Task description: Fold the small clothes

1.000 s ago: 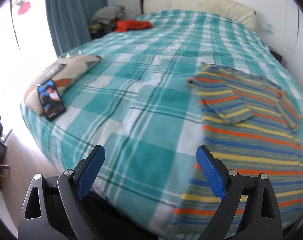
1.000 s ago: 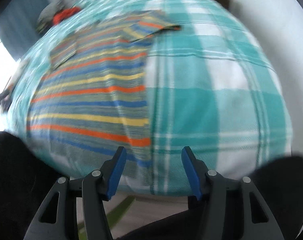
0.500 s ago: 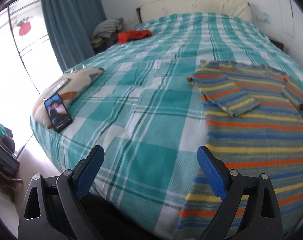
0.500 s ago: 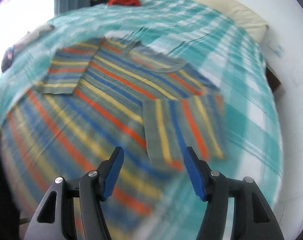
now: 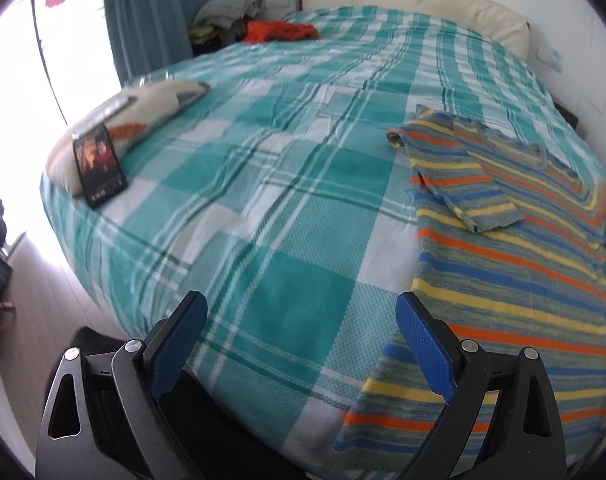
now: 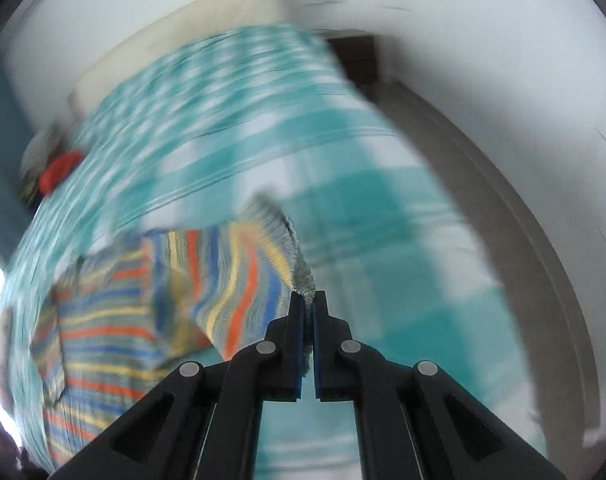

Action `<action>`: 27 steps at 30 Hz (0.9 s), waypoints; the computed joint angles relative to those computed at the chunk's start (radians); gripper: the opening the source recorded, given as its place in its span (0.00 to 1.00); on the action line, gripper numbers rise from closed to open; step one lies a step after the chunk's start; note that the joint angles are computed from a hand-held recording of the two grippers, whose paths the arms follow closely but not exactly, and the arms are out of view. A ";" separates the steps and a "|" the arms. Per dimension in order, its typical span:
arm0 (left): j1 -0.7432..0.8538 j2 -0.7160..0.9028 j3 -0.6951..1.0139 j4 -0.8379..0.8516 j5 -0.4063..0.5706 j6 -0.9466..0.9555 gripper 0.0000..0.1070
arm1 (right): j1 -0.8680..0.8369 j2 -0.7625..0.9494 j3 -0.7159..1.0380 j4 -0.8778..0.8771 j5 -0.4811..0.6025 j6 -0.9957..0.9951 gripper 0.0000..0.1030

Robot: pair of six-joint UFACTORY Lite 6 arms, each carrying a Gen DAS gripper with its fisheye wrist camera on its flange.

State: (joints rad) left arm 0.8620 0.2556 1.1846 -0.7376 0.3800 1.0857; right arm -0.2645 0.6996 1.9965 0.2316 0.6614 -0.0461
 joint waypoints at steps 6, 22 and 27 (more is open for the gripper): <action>0.007 0.017 0.011 0.062 -0.002 -0.083 0.90 | -0.099 -0.071 -0.227 0.195 -0.054 -0.155 0.03; 0.023 0.039 0.033 0.089 0.010 -0.084 0.90 | -0.205 -0.096 -0.428 0.277 -0.097 -0.122 0.01; 0.021 0.042 0.033 0.090 0.009 -0.085 0.90 | -0.243 -0.114 -0.433 0.240 -0.087 -0.099 0.04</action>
State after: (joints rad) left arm 0.8831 0.2973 1.2179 -0.6477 0.3886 1.0009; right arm -0.5077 0.5853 1.5637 0.4718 0.5747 -0.1454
